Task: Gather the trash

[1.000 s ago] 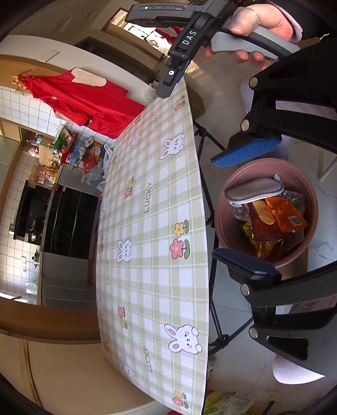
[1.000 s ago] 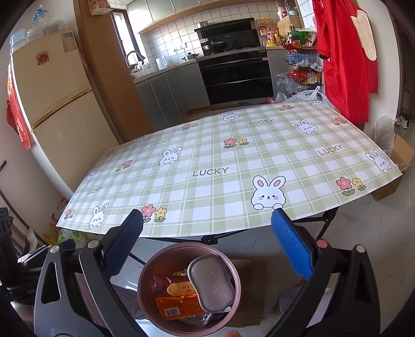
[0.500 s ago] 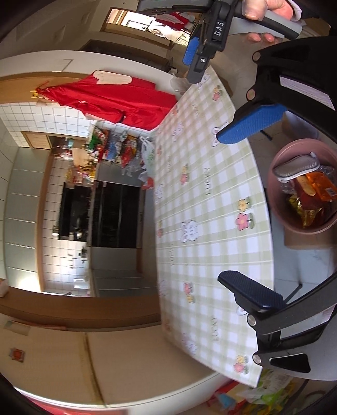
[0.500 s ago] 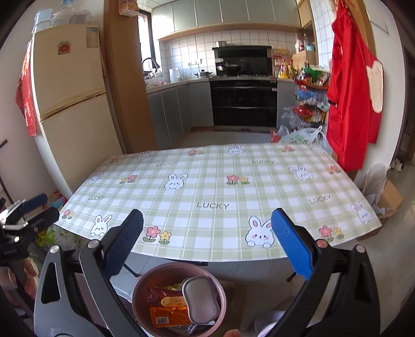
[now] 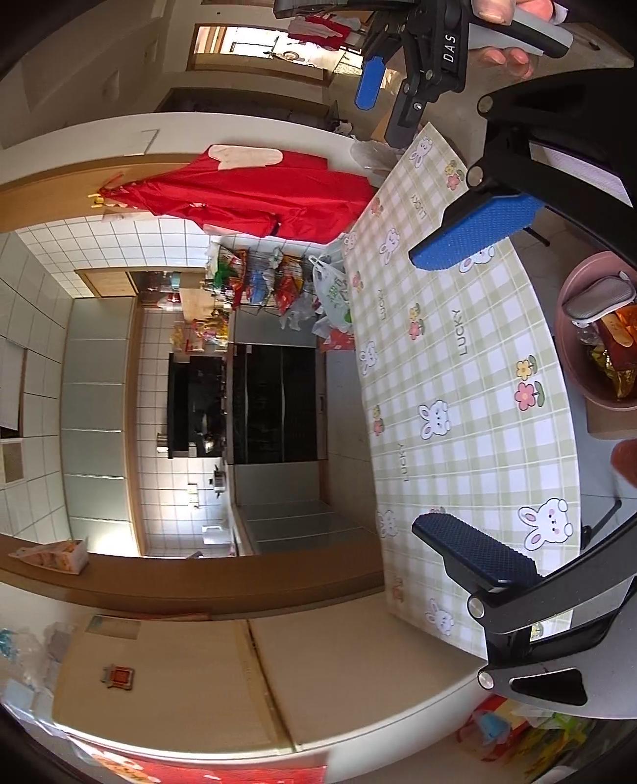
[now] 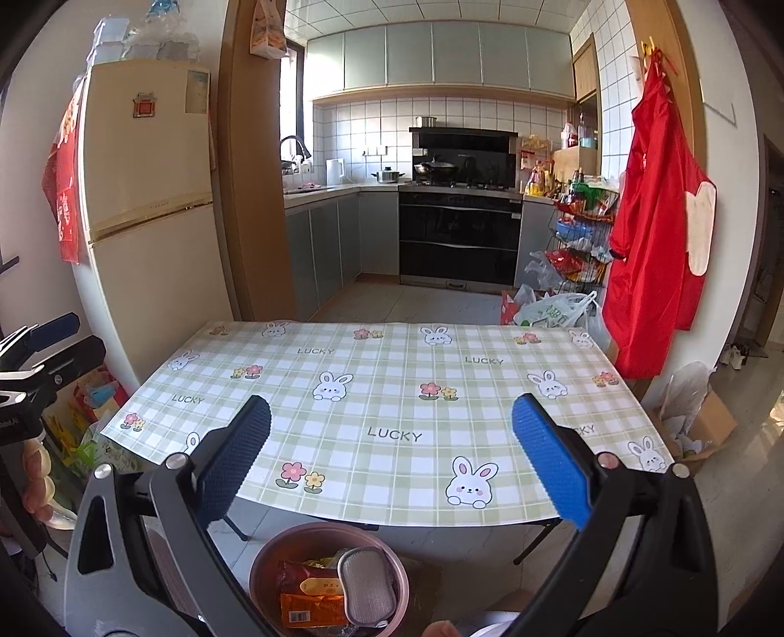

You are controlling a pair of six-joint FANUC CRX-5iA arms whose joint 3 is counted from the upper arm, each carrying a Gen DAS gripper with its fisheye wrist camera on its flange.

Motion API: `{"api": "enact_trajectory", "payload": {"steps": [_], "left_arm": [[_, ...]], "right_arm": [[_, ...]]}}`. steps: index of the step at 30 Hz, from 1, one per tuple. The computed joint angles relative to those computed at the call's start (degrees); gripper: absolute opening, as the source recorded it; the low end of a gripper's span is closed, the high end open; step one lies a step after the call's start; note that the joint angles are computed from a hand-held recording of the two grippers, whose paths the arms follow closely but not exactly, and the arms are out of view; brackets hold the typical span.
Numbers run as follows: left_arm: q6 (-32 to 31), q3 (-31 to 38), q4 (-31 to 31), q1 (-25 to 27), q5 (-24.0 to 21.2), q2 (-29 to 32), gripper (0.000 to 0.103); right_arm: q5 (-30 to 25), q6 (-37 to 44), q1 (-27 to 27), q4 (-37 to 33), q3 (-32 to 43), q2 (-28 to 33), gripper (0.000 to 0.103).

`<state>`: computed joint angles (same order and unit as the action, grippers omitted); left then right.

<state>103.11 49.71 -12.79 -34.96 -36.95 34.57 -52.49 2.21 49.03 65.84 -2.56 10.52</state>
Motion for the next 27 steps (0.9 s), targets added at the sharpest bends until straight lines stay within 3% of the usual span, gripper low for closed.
{"api": "enact_trajectory", "payload": {"steps": [27], "left_arm": [[0.58,-0.62,-2.64,-1.20,1.53,-1.34,0.097]], "right_arm": [[-2.87,-0.12,0.88,1.86,0.68,-0.56,0.097]]}}
